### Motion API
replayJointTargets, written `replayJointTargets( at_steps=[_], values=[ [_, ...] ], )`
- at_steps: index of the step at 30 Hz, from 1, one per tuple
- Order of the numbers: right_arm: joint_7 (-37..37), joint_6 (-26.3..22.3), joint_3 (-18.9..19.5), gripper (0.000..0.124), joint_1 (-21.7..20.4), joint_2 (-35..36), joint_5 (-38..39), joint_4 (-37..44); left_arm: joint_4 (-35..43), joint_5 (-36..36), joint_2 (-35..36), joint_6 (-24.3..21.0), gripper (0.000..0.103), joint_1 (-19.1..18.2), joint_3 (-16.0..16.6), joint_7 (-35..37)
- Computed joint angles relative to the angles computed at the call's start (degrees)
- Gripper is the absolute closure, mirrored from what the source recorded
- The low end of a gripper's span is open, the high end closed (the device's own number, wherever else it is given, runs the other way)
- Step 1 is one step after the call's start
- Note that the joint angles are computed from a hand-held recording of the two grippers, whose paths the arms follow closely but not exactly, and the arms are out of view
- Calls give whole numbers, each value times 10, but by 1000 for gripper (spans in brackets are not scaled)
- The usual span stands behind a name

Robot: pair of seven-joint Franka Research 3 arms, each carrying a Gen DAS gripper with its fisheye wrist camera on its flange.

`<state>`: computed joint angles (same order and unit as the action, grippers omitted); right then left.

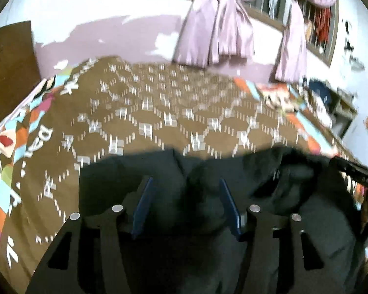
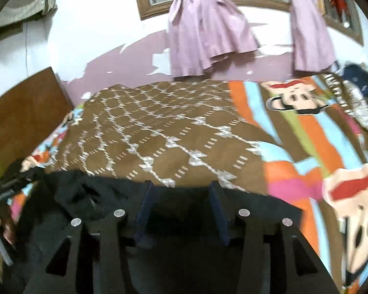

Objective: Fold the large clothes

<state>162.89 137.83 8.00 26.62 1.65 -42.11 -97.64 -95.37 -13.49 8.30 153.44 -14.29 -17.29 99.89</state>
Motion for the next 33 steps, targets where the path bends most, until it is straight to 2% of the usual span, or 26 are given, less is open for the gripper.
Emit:
replayJointTargets(
  at_steps=[2, 6, 8, 9, 11, 13, 15, 18, 21, 23, 25, 27, 30, 32, 33],
  values=[
    [-38, 18, -6, 80, -4, 36, 40, 38, 55, 50, 33, -17, 54, -18, 8, -54],
    [-124, 99, -15, 80, -9, 81, 166, 62, 178, 134, 109, -92, 54, -55, 21, -170],
    [-188, 101, -11, 80, -8, 94, 227, 70, 220, 135, 138, -124, 54, -58, 14, -189],
    [-222, 84, -9, 81, -4, 100, 247, 77, 237, 130, 150, -138, 54, -57, 8, -192],
    [-287, 42, -8, 88, 3, 109, 278, 91, 246, 107, 162, -152, 54, -47, -7, -175],
    [-327, 21, -10, 92, 9, 107, 310, 88, 256, 76, 173, -187, 54, -33, -26, -133],
    [-357, 9, -12, 93, 11, 105, 341, 82, 250, 63, 173, -205, 55, -27, -32, -88],
    [-400, -25, -12, 94, 10, 111, 388, 89, 214, 60, 152, -215, 62, -23, -34, -13],
    [-414, -81, -18, 94, 26, 133, 369, 122, 176, 57, 129, -220, 65, -23, -30, 33],
    [-413, -125, -26, 94, 47, 156, 326, 155, 152, 66, 116, -220, 67, -28, -24, 44],
    [-408, -148, -34, 94, 64, 171, 291, 173, 133, 85, 107, -218, 68, -37, -16, 47],
    [-405, -143, -38, 94, 66, 170, 289, 167, 121, 111, 103, -215, 70, -48, -9, 37],
    [-389, -106, -40, 94, 67, 153, 283, 135, 105, 156, 101, -200, 70, -65, 0, 15],
    [-378, -80, -39, 95, 66, 143, 280, 122, 77, 172, 90, -169, 70, -68, 2, 3],
    [-369, -49, -38, 96, 63, 131, 285, 106, 62, 173, 83, -152, 70, -66, 1, 0]
  ],
)
